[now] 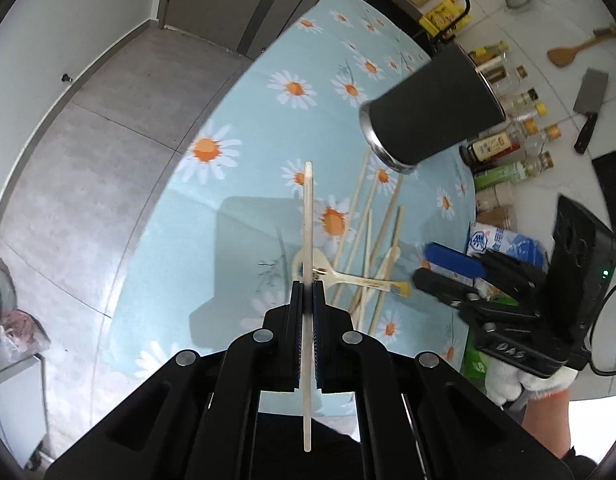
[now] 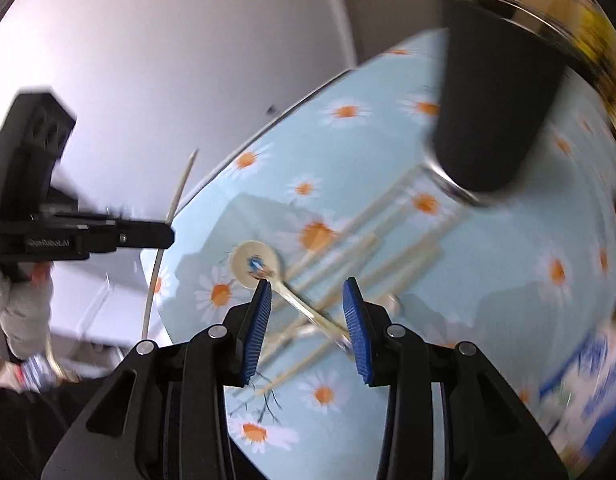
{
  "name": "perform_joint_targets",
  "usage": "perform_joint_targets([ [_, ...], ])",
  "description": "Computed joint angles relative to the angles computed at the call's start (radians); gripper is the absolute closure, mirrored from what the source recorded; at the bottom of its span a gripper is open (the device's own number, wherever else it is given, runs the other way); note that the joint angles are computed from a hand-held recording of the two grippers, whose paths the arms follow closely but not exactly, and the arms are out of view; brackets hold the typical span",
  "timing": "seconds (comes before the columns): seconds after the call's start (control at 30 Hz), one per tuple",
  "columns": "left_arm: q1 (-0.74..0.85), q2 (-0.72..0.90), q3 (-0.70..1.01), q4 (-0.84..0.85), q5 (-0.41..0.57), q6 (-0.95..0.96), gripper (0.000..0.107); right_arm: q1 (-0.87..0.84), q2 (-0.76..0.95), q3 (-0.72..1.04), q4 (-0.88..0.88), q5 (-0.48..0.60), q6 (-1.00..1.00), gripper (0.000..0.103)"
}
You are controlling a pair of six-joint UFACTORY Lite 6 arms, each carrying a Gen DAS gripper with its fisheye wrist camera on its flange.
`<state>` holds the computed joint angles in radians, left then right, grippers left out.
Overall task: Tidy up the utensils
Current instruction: 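Close the right tool on the cartoon-print white spoon while the left tool holds the chopstick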
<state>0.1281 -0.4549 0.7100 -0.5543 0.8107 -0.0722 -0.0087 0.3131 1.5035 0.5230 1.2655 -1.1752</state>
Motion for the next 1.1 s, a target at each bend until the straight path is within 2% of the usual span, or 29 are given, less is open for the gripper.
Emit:
perform_joint_targets([
  [0.13, 0.219, -0.056, -0.102, -0.239, 0.101, 0.278, 0.104, 0.192, 0.056, 0.039, -0.137, -0.055, 0.067, 0.065],
  [0.23, 0.272, -0.104, -0.134, -0.239, 0.102, 0.32, 0.103, 0.294, 0.153, 0.13, -0.226, -0.05, 0.138, 0.065],
  [0.33, 0.366, -0.122, -0.156, -0.272, 0.146, 0.399, 0.104, 0.352, 0.24, 0.209, -0.298, -0.031, 0.194, 0.065],
  [0.57, 0.493, -0.098, -0.187, -0.331, 0.213, 0.538, 0.104, 0.423, 0.413, 0.439, -0.368, 0.1, 0.211, 0.065],
  [0.63, 0.494, -0.085, -0.191, -0.335, 0.214, 0.553, 0.104, 0.44, 0.453, 0.492, -0.39, 0.128, 0.216, 0.069],
  [0.7, 0.504, -0.078, -0.193, -0.336, 0.226, 0.576, 0.104, 0.453, 0.456, 0.5, -0.409, 0.138, 0.218, 0.076],
  [0.77, 0.51, -0.07, -0.19, -0.331, 0.227, 0.591, 0.104, 0.461, 0.457, 0.499, -0.418, 0.137, 0.242, 0.078],
  [0.87, 0.542, -0.052, -0.18, -0.321, 0.23, 0.622, 0.104, 0.497, 0.406, 0.406, -0.425, 0.084, 0.263, 0.079],
  [1.1, 0.59, -0.018, -0.171, -0.307, 0.244, 0.669, 0.104, 0.526, 0.348, 0.305, -0.448, 0.042, 0.234, 0.079],
])
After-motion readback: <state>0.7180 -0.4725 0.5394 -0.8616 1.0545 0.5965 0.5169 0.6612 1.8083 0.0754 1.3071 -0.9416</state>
